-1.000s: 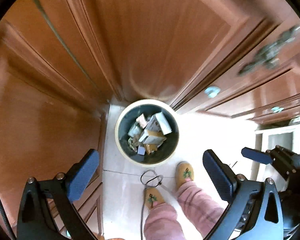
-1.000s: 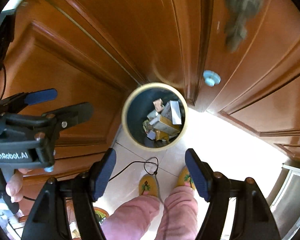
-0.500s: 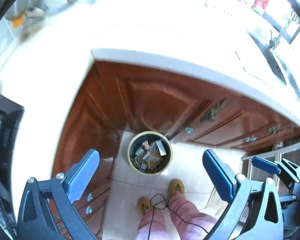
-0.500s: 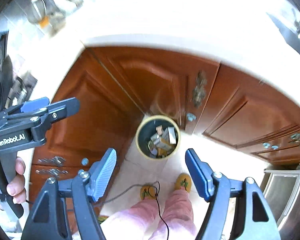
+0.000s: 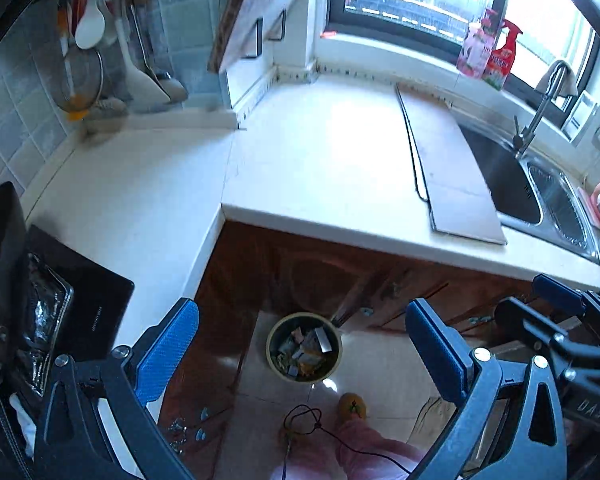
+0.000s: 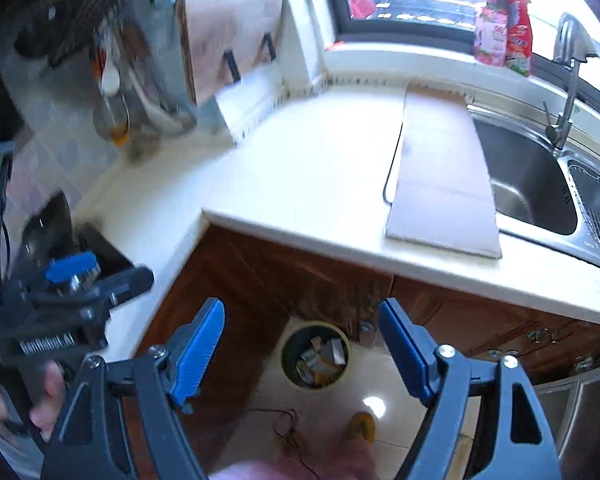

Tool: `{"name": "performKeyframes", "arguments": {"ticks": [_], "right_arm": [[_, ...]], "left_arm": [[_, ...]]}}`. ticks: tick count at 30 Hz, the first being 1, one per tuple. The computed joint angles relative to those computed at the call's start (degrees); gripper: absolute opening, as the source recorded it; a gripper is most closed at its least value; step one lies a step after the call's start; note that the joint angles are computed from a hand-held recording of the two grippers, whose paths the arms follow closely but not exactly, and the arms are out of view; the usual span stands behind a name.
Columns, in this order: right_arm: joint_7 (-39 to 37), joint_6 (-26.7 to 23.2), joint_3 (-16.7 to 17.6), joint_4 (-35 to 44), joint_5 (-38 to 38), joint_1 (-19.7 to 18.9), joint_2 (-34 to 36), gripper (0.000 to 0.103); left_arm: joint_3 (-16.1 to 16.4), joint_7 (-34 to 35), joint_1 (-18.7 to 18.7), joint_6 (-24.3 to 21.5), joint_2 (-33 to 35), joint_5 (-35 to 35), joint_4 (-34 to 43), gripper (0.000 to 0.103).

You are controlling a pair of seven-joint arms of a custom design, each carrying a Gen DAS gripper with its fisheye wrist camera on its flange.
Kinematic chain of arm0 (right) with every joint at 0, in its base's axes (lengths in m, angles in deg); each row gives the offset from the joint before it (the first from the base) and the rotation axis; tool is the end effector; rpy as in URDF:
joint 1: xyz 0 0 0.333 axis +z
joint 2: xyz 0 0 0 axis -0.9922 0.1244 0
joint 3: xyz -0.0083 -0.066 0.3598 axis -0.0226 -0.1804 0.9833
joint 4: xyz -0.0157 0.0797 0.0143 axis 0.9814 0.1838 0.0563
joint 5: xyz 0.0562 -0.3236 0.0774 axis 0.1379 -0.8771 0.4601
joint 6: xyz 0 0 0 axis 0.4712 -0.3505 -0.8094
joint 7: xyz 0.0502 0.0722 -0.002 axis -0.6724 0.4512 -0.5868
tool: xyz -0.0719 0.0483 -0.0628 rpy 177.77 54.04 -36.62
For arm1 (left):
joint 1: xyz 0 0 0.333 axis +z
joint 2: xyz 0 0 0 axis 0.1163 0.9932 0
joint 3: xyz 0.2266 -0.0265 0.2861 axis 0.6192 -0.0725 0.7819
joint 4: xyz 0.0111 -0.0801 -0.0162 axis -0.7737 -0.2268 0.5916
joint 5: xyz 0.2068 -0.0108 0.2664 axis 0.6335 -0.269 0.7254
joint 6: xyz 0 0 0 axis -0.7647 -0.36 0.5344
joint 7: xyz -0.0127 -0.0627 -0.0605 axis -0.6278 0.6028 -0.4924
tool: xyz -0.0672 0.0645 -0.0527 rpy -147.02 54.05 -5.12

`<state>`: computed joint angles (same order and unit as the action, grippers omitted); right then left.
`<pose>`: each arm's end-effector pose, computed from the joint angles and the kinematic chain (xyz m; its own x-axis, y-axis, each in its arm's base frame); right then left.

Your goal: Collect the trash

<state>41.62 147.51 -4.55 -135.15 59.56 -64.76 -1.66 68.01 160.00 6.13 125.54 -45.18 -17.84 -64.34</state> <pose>0.3534 0.2296 0.8603 -0.0892 -0.9690 -0.2302 -0.7918 0.2092 -0.5738 0.4463 -0.0504 0.8560 -0.2817 -0.9584 0.0467 -0.8060 0.2099 -0.5535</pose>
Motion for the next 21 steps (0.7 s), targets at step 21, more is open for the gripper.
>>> {"name": "performKeyframes", "arguments": {"ticks": [21], "right_arm": [[4.6,-8.8,-0.1,20.9,-17.4,8.4,9.9,0.08]], "left_arm": [[-2.9,-5.9,-1.2,2.0,4.8,9.0,15.5,0.102]]}}
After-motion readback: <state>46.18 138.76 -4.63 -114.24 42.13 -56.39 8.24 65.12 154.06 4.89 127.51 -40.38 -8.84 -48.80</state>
